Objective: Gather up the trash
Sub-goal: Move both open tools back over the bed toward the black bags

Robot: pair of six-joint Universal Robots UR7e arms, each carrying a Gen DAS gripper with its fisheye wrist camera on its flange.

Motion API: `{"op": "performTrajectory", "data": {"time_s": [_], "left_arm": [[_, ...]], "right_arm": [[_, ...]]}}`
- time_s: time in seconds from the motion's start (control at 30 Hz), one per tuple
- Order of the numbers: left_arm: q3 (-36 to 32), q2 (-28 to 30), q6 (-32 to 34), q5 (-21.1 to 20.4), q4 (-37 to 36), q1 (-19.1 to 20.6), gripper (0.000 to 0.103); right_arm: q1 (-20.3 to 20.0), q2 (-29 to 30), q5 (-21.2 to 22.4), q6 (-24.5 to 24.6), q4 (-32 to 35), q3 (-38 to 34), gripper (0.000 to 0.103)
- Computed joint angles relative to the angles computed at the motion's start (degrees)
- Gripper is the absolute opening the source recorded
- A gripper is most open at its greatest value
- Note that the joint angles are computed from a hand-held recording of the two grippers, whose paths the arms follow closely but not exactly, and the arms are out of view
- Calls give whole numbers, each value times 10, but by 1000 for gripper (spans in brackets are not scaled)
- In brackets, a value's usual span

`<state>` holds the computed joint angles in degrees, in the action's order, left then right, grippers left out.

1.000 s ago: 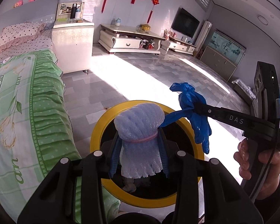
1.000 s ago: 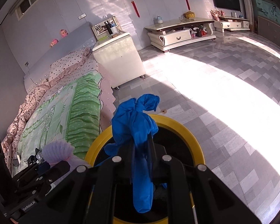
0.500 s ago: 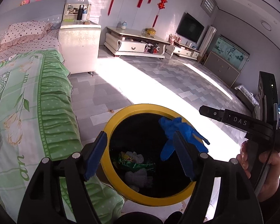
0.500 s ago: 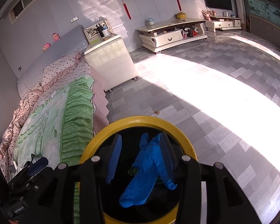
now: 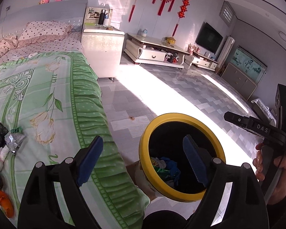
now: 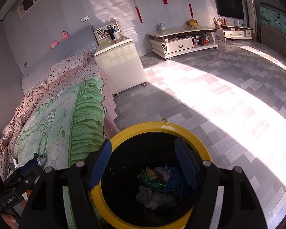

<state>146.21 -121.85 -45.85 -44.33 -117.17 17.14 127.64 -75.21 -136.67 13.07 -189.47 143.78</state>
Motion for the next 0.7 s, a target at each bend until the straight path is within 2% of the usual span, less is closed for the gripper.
{"op": "performTrajectory", "data": {"time_s": [0.17, 0.37, 0.5, 0.7], "left_arm": [[-20, -71, -48, 29, 123, -20, 82], [-57, -151, -133, 60, 307, -54, 83], [-92, -196, -214, 74, 451, -82, 83], [-155, -242, -376, 70, 700, -145, 84]], "right_arm": [[27, 35, 10, -5, -5, -21, 70], [59, 86, 36, -29, -27, -57, 79], [80, 126, 51, -36, -18, -91, 82], [102, 182, 85, -51, -13, -139, 83]]}}
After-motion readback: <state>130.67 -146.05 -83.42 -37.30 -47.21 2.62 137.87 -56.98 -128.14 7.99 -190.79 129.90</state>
